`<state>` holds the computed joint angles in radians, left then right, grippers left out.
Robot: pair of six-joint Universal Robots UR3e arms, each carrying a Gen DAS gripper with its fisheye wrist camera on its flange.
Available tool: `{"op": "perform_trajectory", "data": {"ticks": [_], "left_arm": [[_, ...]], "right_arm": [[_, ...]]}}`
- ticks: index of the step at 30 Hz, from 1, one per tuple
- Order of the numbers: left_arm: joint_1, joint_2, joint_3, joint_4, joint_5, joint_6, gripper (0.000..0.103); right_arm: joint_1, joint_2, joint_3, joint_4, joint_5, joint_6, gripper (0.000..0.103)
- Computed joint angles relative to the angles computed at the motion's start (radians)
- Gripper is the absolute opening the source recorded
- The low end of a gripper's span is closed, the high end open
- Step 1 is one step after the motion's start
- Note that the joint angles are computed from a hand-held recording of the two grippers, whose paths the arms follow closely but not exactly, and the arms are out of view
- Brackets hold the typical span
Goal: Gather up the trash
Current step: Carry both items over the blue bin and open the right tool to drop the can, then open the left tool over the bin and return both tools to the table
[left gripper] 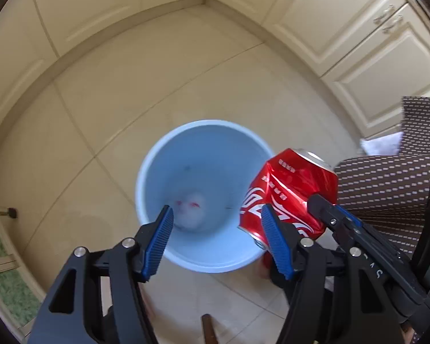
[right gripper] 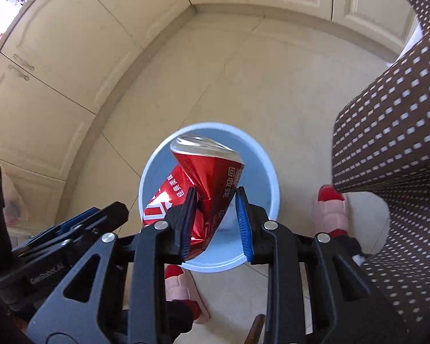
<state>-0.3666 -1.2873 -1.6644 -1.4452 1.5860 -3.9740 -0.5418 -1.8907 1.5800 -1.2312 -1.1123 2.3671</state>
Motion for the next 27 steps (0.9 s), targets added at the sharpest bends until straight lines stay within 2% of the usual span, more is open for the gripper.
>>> {"op": "perform_trajectory", "data": {"ticks": [5,12,13,14,16,21,23,27], "left_arm": [[0.053,0.065,-0.033,-0.075,-0.014,-0.012,0.064],[0.091,0.064,-0.032,-0.126,-0.020,0.024,0.065],[0.093,0.057,-0.028,-0.125,-0.020,0.027,0.065],[0.089,0.055,-0.024,-0.127,-0.017,0.026,0.065],[0.084,0.047,-0.013,-0.131,-0.010,0.030,0.065],[0.063,0.034,0.004,-0.120,0.001,0.014,0.065],[0.040,0.033,0.026,-0.120,0.013,-0.006,0.065],[-0.048,0.009,0.120,-0.138,0.064,-0.065,0.065]], "right_arm": [[0.099,0.028,0.091,-0.118,-0.033,0.087,0.028],[0.152,0.062,0.153,-0.133,-0.034,0.153,0.030],[0.157,0.065,0.169,-0.145,-0.036,0.167,0.039],[0.152,0.061,0.186,-0.152,-0.045,0.164,0.053],[0.163,0.056,0.211,-0.189,-0.066,0.180,0.055],[0.139,0.005,0.202,-0.175,-0.081,0.145,0.055],[0.109,-0.024,0.153,-0.125,-0.072,0.108,0.055],[-0.013,-0.096,0.009,0.041,-0.021,-0.039,0.055]]}}
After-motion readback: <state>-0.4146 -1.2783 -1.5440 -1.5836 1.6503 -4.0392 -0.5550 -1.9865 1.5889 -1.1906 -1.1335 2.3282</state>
